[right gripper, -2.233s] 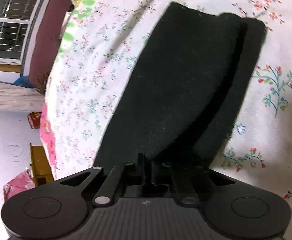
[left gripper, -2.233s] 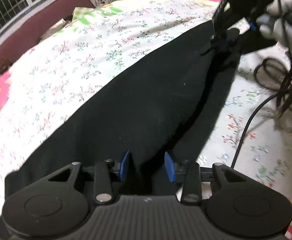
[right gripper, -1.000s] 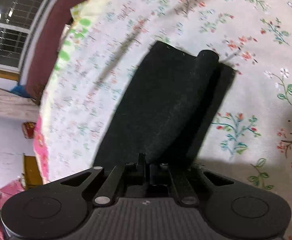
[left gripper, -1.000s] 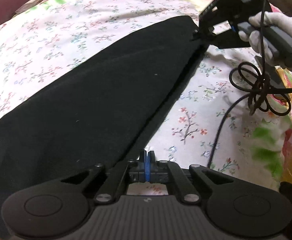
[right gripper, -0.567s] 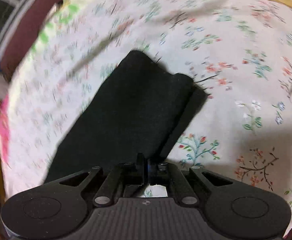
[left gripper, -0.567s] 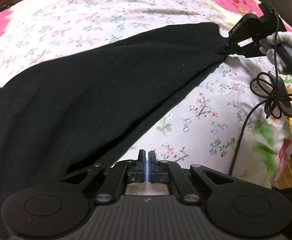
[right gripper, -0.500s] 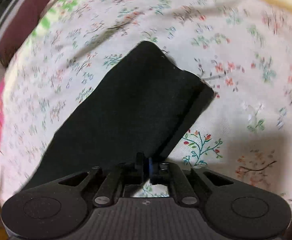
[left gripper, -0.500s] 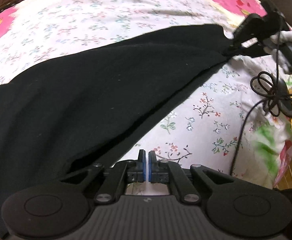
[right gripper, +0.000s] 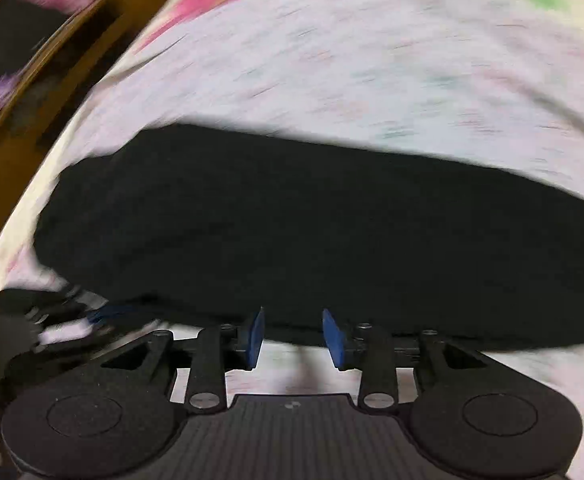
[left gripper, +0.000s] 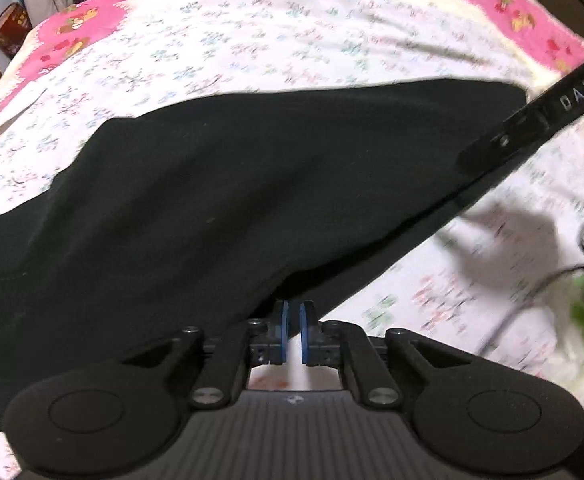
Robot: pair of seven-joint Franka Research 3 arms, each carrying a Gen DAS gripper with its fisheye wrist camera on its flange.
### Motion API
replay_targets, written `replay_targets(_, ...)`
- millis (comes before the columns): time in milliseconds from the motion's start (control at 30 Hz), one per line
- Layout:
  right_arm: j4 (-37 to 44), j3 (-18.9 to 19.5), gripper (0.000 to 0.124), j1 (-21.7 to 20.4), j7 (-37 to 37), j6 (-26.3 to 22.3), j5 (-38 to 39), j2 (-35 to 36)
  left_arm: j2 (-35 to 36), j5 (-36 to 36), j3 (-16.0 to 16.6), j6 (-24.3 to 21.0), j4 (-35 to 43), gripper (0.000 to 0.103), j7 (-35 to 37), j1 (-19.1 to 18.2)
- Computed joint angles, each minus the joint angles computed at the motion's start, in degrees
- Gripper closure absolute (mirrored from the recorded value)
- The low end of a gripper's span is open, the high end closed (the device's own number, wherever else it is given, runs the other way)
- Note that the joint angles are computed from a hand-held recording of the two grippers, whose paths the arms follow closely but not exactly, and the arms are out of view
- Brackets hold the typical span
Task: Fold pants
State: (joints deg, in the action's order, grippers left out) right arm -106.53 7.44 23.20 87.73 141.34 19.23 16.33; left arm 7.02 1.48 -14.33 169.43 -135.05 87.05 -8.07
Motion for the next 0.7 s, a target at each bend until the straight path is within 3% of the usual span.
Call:
replay_targets(67, 2.5, 1.9, 0.099, 0.7, -5.7, 0.5, 0.1, 2.6, 0.0, 8.0, 3.1, 0.8, -0.8, 0.085, -4.8, -1.8)
replay_targets(133, 5.0, 3.4, 0.096, 1.2, -10.2, 0.6, 1.5, 5.5, 0.5, 11.0, 3.7, 1.5, -1.1, 0.084, -5.9, -1.5)
replay_targets(400, 11.5, 2.0, 0.095, 4.9, -15.3, 1.6, -3.9, 12.6, 1.2, 14.5, 2.7, 4.9, -2.6, 0.079, -0.6, 0.8)
replay_targets(500, 13.4, 1.3, 0.095, 6.3, -18.2, 1.9, -7.2, 14.4, 1.4, 17.2, 4.7, 5.3, -2.4, 0.079, -4.5, -0.5)
replay_targets(600, 13.9, 0.6, 0.095, 7.8, -19.9, 3.6, -10.5, 15.1, 0.5, 13.1, 2.8, 5.6, -3.7, 0.079, -6.2, 1.0)
replay_targets(667, 14.6, 1.1, 0.096, 7.3, -21.4, 2.9, -10.1, 15.5, 0.4, 13.9, 3.6, 5.5, -3.9, 0.079, -8.3, 0.4)
replay_targets(700, 15.8, 0.8, 0.103, 7.7, -21.2, 1.7, -10.7, 16.2, 0.4, 14.3, 3.8, 5.4, -4.0, 0.079, -8.9, 0.3)
